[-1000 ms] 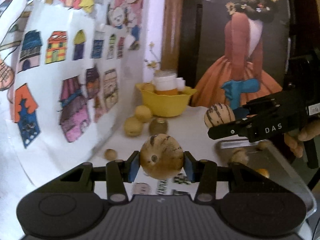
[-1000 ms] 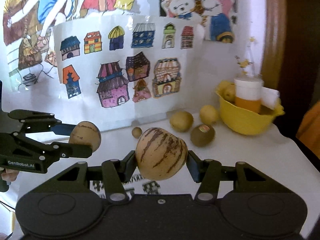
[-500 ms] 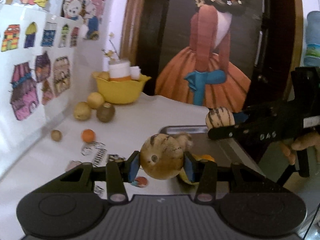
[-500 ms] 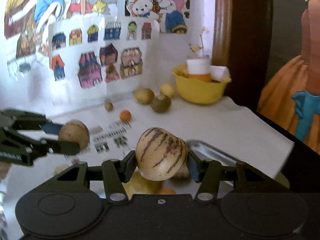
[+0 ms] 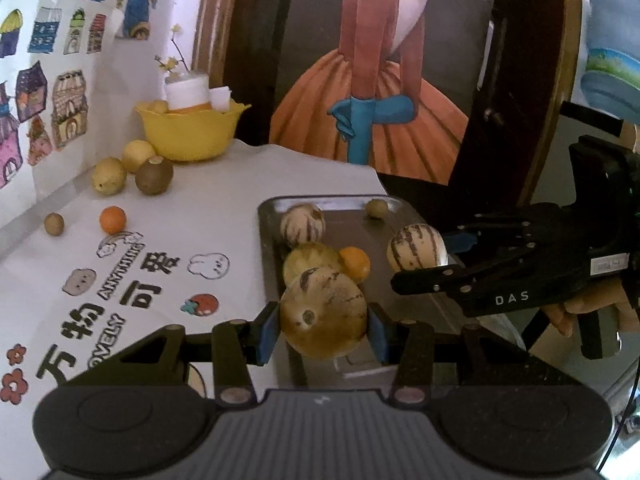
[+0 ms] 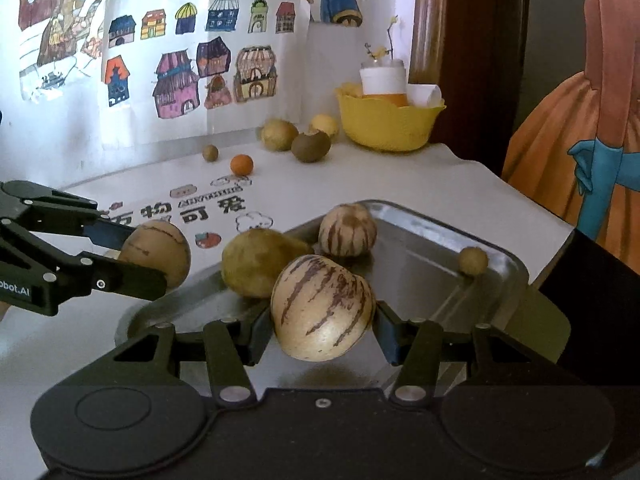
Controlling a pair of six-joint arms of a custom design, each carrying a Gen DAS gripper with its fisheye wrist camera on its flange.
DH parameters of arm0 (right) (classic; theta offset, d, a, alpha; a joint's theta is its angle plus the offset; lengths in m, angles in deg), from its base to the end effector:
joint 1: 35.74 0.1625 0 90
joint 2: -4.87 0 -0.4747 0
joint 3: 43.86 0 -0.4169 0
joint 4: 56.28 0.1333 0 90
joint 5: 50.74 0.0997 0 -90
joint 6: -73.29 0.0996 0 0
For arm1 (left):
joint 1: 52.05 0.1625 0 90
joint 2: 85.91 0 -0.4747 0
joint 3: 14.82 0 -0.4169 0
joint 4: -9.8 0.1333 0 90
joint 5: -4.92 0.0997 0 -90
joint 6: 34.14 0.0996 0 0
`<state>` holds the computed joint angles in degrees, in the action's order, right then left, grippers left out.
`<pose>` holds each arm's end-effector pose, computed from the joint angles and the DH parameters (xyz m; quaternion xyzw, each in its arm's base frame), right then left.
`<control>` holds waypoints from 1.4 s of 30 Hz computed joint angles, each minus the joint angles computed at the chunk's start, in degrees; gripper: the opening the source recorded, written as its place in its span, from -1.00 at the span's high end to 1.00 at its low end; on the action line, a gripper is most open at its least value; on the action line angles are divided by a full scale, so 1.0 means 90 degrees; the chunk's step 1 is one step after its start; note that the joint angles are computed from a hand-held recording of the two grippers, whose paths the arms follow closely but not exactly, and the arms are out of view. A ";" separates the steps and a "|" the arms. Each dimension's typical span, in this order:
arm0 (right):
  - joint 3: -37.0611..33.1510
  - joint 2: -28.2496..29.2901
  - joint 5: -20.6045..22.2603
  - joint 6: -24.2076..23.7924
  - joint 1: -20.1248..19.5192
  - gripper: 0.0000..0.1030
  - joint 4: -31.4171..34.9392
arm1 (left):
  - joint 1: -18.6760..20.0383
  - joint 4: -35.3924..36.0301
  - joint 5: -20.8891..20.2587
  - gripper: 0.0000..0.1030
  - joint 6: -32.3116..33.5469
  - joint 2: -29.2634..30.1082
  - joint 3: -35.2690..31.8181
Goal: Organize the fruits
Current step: 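Carry both pepinos in the two grippers over the metal tray, then lower the pepinos onto the tray and open both grippers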
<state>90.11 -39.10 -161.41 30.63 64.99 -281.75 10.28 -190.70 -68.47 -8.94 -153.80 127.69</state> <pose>0.1854 -0.4514 0.0809 0.3457 -0.8418 0.3200 0.2637 -0.0545 -0.4524 0.1814 0.3793 0.8628 -0.3077 0.1308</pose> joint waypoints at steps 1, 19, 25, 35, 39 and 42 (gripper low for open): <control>0.0008 0.0035 -0.0022 -0.0055 -0.0005 -0.07 -0.0045 | -0.0004 -0.0035 0.0017 0.03 0.0020 0.0050 0.0006; -0.0084 0.0314 -0.0121 -0.0342 -0.0067 -0.08 -0.0220 | 0.0019 -0.0107 0.0163 0.03 0.0224 0.0266 0.0033; -0.0114 0.0318 -0.0151 -0.0368 -0.0068 -0.08 -0.0191 | 0.0022 -0.0023 0.0201 0.03 0.0198 0.0288 0.0027; -0.0123 0.0337 -0.0161 -0.0409 -0.0069 -0.09 -0.0221 | 0.0014 -0.0036 0.0231 0.02 0.0162 0.0315 0.0040; -0.0127 0.0351 -0.0115 -0.0359 -0.0083 -0.09 -0.0272 | 0.0030 -0.0091 0.0193 0.00 0.0205 0.0325 0.0051; -0.0131 0.0362 -0.0089 -0.0352 -0.0090 -0.10 -0.0315 | 0.0043 -0.0210 0.0164 0.00 0.0342 0.0347 0.0097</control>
<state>88.93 -35.84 -162.21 27.45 64.18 -284.59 10.67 -192.60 -67.00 -5.87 -150.68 128.56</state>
